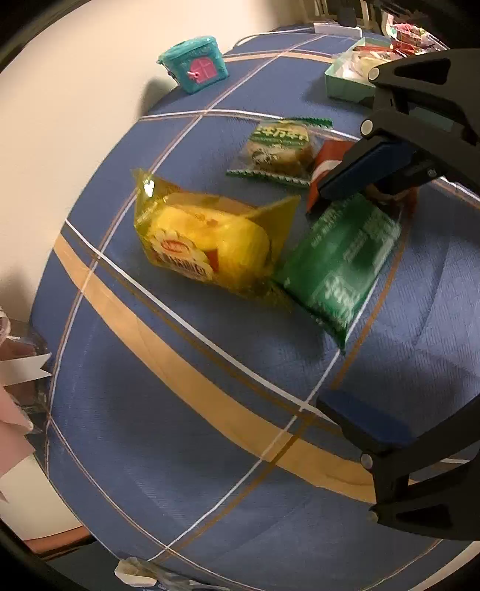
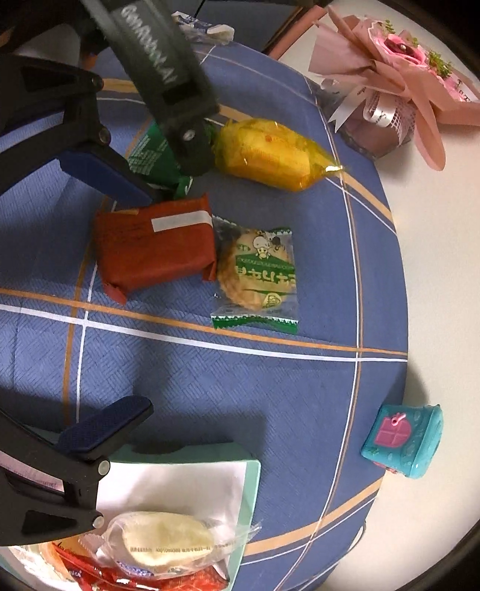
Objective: Organize snacks
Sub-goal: 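Move the left tool to the green packet while the right tool moves to the red-orange packet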
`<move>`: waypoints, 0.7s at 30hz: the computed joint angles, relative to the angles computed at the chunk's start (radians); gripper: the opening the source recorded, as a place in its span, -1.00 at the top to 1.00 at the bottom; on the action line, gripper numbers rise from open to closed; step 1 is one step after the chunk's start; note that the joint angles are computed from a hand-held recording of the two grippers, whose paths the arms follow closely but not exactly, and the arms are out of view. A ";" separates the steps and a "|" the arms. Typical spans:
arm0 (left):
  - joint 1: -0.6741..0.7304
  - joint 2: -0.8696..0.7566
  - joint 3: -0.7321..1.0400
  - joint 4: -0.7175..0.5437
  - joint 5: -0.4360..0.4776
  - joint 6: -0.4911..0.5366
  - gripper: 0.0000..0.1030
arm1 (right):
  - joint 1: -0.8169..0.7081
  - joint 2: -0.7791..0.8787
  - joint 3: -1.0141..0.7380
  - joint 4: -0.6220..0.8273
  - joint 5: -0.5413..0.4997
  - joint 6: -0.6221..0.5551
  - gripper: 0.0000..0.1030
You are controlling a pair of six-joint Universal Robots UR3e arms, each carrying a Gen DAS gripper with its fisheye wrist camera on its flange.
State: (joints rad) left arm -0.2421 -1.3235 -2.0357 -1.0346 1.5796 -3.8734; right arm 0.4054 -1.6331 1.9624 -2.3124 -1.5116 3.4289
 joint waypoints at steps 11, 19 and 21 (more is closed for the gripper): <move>0.103 0.112 -0.054 -0.088 0.028 0.028 -1.00 | -0.005 -0.007 0.006 0.001 0.007 -0.002 -1.00; 0.092 0.123 -0.052 -0.093 -0.001 0.053 -1.00 | 0.031 0.044 -0.018 -0.013 -0.022 0.005 -1.00; 0.088 0.120 -0.044 -0.095 0.000 0.060 -1.00 | 0.038 0.051 -0.019 -0.026 -0.032 0.008 -0.99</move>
State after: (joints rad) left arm -0.1543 -1.2031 -2.0797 -1.1294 1.5801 -3.8136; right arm 0.4430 -1.5820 1.9436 -2.3389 -1.5436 3.4365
